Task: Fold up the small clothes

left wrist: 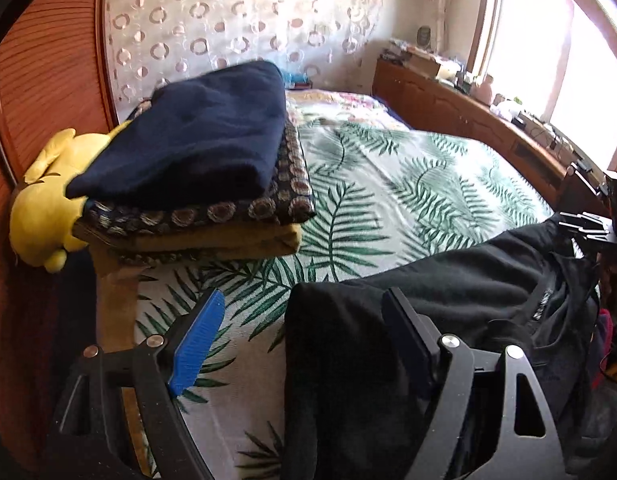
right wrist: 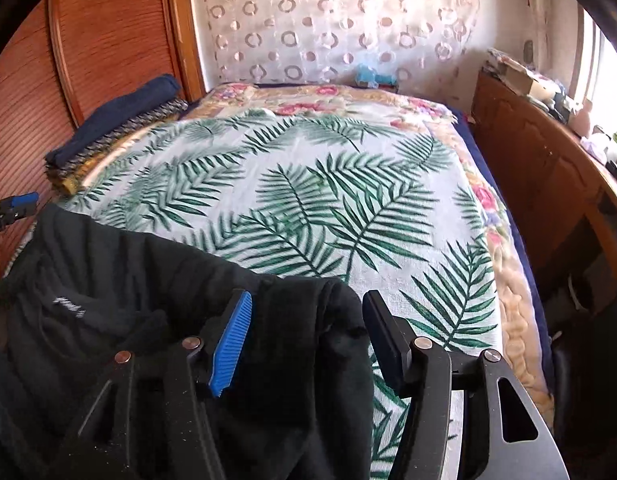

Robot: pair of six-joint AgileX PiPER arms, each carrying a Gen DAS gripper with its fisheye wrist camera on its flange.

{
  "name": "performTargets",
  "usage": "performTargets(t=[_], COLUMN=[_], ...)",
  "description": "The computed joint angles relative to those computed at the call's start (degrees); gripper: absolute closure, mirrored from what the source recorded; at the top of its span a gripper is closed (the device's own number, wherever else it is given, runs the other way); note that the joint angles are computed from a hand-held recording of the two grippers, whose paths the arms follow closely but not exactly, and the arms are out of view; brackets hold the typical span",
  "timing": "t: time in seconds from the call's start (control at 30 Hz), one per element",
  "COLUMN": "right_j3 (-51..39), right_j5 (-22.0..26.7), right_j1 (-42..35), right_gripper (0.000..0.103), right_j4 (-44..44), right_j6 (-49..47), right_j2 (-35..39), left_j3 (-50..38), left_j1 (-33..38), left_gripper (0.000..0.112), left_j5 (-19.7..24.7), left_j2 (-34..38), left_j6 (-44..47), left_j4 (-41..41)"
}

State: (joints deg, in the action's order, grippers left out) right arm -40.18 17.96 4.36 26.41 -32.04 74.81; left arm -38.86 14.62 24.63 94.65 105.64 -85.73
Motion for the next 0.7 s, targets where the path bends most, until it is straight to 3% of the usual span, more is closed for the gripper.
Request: performTargets(t=[0.23, 0.37, 0.7], right_j3=[-1.2, -1.1, -0.6], right_j5=[-1.1, -2.4, -3.8], right_j1=[0.0, -0.3, -0.1], right_gripper=[0.033, 0.025, 0.021], right_j4=[-5.4, -1.2, 2.4], right_j6=[5.7, 2.8, -0.8], right_j2=[3.3, 5.1, 5.8], left_j3=[0.2, 0.0, 2.3], left_j1=[-1.3, -1.7, -3.5], left_gripper=[0.031, 0.031, 0.031], left_j5=[-1.1, -2.1, -4.7], left_j2=[3.3, 4.6, 4.3], left_j6=[1.5, 0.9, 12.2], left_j4=[-1.3, -0.8, -11.9])
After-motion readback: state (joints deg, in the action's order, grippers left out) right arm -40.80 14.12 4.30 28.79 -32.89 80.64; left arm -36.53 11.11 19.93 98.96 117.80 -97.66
